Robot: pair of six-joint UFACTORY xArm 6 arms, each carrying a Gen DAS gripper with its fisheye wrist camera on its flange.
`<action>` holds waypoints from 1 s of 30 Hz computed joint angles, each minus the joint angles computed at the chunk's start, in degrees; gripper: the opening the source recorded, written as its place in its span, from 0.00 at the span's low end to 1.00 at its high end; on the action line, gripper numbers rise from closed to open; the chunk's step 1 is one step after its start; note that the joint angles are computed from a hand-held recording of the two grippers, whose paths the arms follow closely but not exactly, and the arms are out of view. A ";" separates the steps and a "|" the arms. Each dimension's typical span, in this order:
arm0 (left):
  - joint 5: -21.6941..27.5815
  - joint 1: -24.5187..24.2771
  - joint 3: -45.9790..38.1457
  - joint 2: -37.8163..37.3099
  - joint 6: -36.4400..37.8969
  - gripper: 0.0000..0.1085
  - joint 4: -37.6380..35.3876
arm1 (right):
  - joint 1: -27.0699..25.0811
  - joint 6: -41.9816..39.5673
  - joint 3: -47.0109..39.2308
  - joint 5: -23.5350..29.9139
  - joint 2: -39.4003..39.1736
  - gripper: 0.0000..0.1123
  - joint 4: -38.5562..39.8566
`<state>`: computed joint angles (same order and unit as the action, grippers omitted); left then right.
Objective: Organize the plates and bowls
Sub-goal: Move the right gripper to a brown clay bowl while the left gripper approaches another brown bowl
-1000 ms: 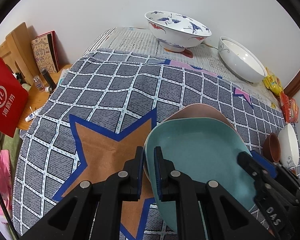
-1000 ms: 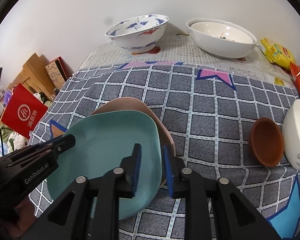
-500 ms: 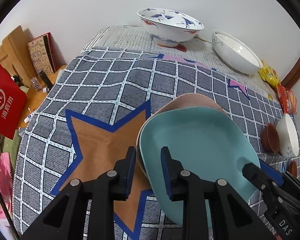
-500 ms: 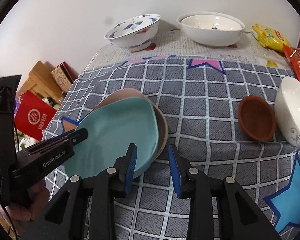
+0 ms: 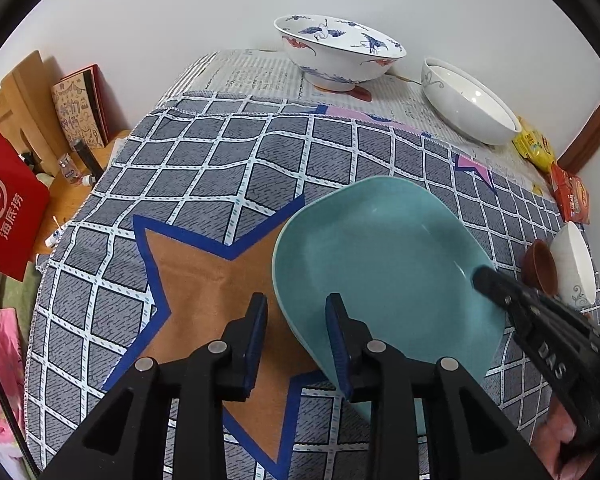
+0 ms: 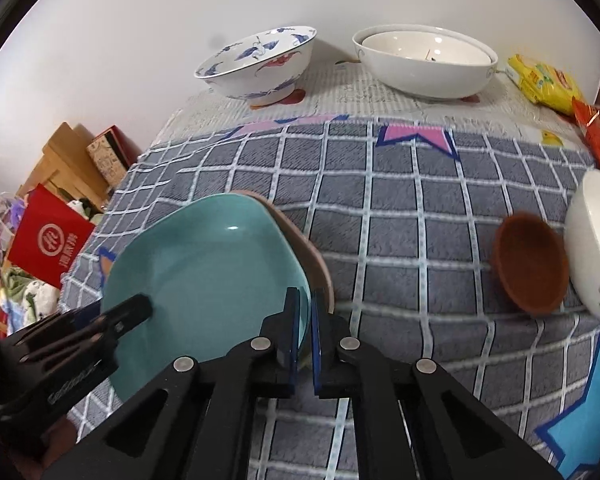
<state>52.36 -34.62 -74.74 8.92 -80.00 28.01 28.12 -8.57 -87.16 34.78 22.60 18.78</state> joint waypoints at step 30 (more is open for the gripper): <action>0.71 -5.19 -30.23 19.15 17.62 0.27 1.18 | -17.55 23.77 23.48 -16.95 -21.38 0.38 -24.75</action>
